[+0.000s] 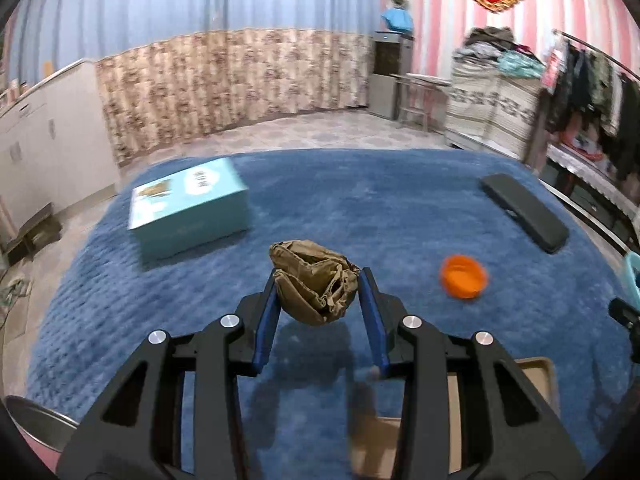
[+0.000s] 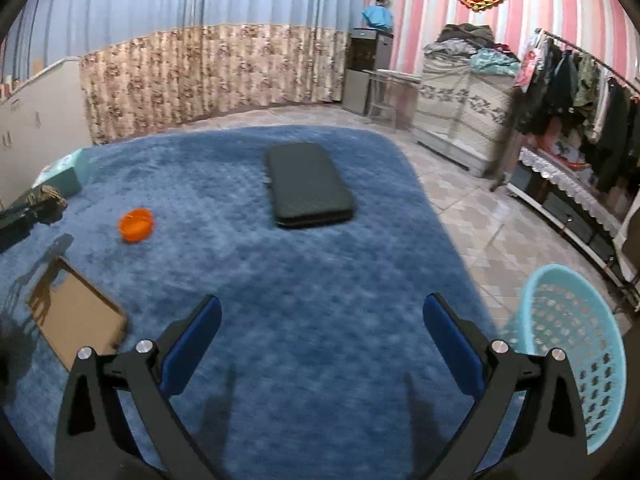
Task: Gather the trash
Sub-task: 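Reach the right gripper to the orange round lid and grasp its rim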
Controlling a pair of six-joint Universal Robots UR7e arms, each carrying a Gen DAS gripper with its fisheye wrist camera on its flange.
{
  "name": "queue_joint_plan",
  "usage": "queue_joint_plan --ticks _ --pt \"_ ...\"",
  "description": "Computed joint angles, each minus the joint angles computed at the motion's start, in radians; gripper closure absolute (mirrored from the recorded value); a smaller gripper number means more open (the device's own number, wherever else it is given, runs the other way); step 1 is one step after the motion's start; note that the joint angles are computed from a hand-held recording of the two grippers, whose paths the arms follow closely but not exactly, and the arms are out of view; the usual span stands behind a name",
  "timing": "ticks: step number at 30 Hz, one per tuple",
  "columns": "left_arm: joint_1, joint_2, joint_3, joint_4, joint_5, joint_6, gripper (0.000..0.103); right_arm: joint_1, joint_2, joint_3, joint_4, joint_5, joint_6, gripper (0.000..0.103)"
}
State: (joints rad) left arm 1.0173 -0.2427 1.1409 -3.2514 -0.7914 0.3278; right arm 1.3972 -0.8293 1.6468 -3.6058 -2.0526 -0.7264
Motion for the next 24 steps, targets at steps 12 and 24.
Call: queue_joint_plan --ticks 12,24 --pt "0.039 0.006 -0.043 0.010 0.070 -0.087 0.066 0.068 0.135 -0.169 0.177 0.069 0.057 0.004" --pt "0.053 -0.006 -0.032 0.050 0.069 -0.136 0.066 0.099 0.254 -0.379 0.450 0.047 0.014 0.039"
